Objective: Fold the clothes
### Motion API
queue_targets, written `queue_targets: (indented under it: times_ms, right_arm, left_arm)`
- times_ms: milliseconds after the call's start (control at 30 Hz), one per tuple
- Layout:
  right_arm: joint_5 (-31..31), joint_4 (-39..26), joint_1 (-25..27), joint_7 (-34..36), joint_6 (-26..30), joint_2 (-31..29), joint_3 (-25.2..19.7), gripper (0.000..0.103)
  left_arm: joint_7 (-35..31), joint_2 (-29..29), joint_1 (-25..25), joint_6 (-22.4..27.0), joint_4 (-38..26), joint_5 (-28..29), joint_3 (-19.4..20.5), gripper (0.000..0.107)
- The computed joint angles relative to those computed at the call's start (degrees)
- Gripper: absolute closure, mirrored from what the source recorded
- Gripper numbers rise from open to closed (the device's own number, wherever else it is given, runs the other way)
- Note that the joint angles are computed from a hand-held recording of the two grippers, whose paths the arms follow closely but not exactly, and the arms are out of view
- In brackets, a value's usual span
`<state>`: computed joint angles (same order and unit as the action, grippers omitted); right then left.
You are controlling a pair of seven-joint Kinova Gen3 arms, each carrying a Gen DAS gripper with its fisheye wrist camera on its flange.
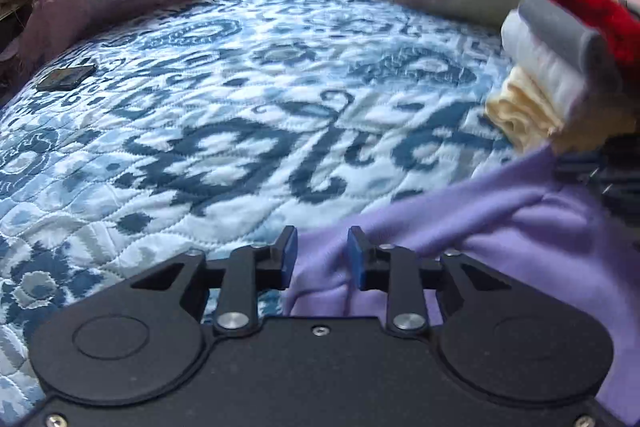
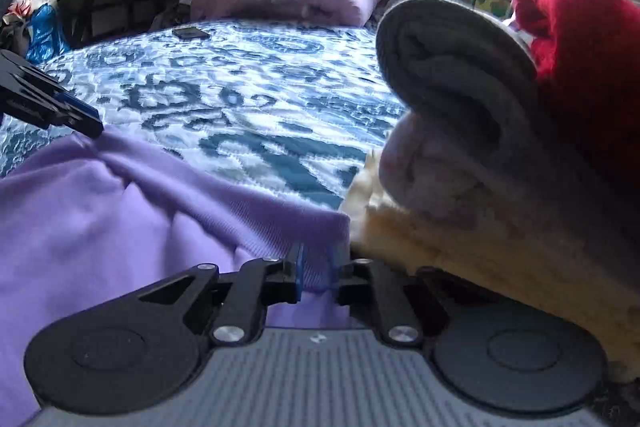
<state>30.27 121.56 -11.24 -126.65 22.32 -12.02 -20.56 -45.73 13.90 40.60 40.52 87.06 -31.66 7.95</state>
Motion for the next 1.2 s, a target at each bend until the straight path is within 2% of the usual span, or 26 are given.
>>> queue_targets:
  times_ms: [67, 100, 133, 200, 267, 367, 433, 500, 600, 667, 733, 800, 933, 1033, 1133, 1200]
  right_arm:
    - [1.7, -0.7, 1.1, -2.1, 0.8, 2.4, -0.9, 0.087]
    - [2.3, -1.3, 1.1, -3.2, 1.8, 3.9, -0.9, 0.088]
    - [2.0, -1.3, 0.1, -3.4, 1.9, 4.3, 0.2, 0.088]
    - [2.3, -2.3, -1.7, -2.2, 4.2, 3.9, 0.9, 0.088]
    - [2.5, -1.5, -1.7, -2.3, 4.3, 1.6, 0.6, 0.088]
    - [-3.2, -0.4, -5.2, 1.9, 1.9, 2.9, 6.8, 0.087]
    - [-6.9, -2.2, -6.0, 3.7, 3.3, 3.2, 8.6, 0.087]
    - [-7.0, -4.8, -4.3, 3.5, 7.7, 2.8, 6.2, 0.084]
    - [-8.7, -4.3, -5.2, 5.8, 11.4, -1.5, 6.1, 0.081]
    - [-12.3, -3.4, -6.2, 9.2, 14.5, -5.7, 6.5, 0.080]
    - [-15.9, -2.7, -7.1, 12.2, 18.0, -10.5, 6.4, 0.078]
    - [-17.8, -2.4, -7.8, 14.2, 22.0, -15.3, 3.7, 0.078]
    - [-23.4, -2.7, -8.0, 15.3, 28.4, -24.1, -1.9, 0.073]
    - [-27.1, -3.4, -6.5, 14.7, 31.3, -27.9, -7.6, 0.072]
    - [-31.6, -3.4, -5.9, 13.6, 33.0, -30.3, -12.9, 0.069]
    - [-35.0, -2.3, -5.9, 12.7, 32.5, -30.4, -14.8, 0.062]
  left_arm:
    - [-0.7, 3.6, 1.9, 3.9, -2.7, 0.9, -2.5, 0.080]
    - [-1.2, 5.1, 3.7, 6.2, -3.9, 0.6, -4.1, 0.070]
    - [-0.8, 5.6, 4.5, 7.7, -5.0, 0.2, -4.6, 0.070]
    - [0.1, 4.5, 4.8, 8.4, -5.4, 0.2, -4.4, 0.072]
    - [1.2, 2.5, 6.3, 6.1, -3.3, -2.6, -4.5, 0.073]
    - [1.6, 3.4, 5.7, 7.0, -3.5, -3.0, -3.0, 0.071]
    - [0.0, 5.4, 6.4, 8.8, -5.1, -0.9, -4.0, 0.065]
    - [0.1, 4.0, 5.6, 10.2, -5.8, 0.3, -3.6, 0.064]
    - [2.4, -1.4, 7.3, 11.8, -2.6, -4.1, -3.0, 0.064]
    - [4.5, -6.1, 7.1, 15.0, 0.7, -6.8, -0.3, 0.064]
    - [7.9, -11.3, 9.3, 19.5, 4.3, -9.7, 1.4, 0.064]
    - [12.6, -16.4, 11.9, 24.2, 8.2, -12.9, 3.9, 0.064]
    - [21.9, -24.4, 11.8, 33.5, 13.5, -14.0, 14.3, 0.065]
    - [28.9, -24.7, 14.1, 39.1, 14.1, -13.7, 22.3, 0.066]
    - [35.9, -22.8, 13.2, 37.5, 14.8, -12.7, 30.2, 0.066]
    - [40.5, -18.1, 10.8, 37.0, 16.4, -11.0, 35.5, 0.066]
